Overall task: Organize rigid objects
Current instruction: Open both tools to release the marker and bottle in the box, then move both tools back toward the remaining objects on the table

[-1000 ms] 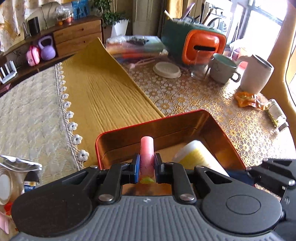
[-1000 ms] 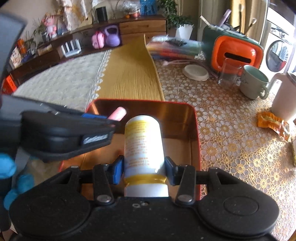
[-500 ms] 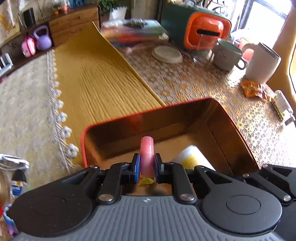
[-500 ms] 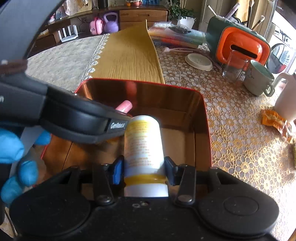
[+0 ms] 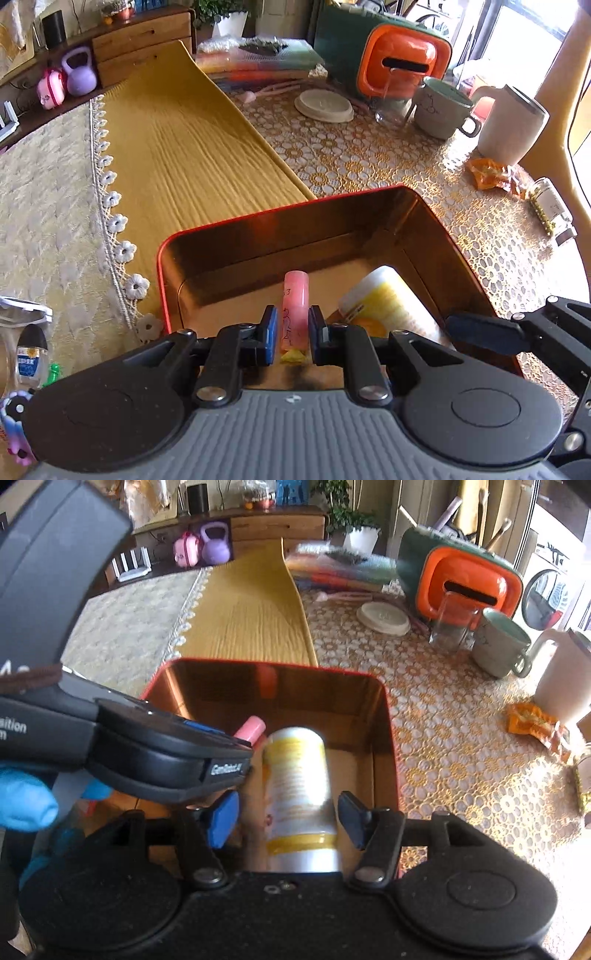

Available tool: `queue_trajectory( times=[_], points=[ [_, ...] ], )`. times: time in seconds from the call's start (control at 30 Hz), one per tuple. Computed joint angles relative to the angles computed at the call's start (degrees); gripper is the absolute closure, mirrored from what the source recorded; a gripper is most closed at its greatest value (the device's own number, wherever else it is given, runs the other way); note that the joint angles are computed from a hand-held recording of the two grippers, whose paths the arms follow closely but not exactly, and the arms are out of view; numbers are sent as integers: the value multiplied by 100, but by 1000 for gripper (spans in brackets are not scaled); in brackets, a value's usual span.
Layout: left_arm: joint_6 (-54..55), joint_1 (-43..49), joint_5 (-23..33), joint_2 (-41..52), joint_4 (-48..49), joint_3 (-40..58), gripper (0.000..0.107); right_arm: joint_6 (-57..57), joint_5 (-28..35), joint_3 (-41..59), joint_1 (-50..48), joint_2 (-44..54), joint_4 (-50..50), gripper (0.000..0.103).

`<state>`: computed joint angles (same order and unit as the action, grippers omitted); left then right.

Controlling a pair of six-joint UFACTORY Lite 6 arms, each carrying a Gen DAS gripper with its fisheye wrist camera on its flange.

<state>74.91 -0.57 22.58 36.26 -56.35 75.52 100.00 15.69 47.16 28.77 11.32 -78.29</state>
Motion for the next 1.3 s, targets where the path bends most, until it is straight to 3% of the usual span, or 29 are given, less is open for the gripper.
queue_trajectory(
  times=[0.27, 0.63, 0.7, 0.77, 0.83, 0.87, 1.2, 1.3],
  points=[
    [866, 391, 333, -832, -596, -740, 81, -120, -24, -316, 91, -608, 237, 40],
    [1539, 1441, 1270, -2256, -595, -1666, 79, -96, 309, -581, 826, -1432, 597, 35],
    [1680, 1742, 1475, -2502, -590, -1795, 74, -133, 447, -591, 1038, -1576, 673, 33],
    [1842, 2076, 1634, -2777, -635, -1952, 51, -108, 608, -556, 1247, -1658, 736, 29],
    [2078, 2448, 1856, -2956, -760, -2034, 37, -56, 744, -534, 1461, -1760, 766, 24],
    [2192, 2676, 2024, -3016, -776, -2029, 37, 3, 799, -513, 1569, -1788, 764, 20],
    [2820, 4344, 3180, -2823, -514, -1478, 29, 550, 1300, -19, 2593, -1415, 522, 10],
    [2974, 4732, 3360, -2503, -420, -1169, 24, 935, 1357, 115, 2809, -1223, 238, 1]
  ],
)
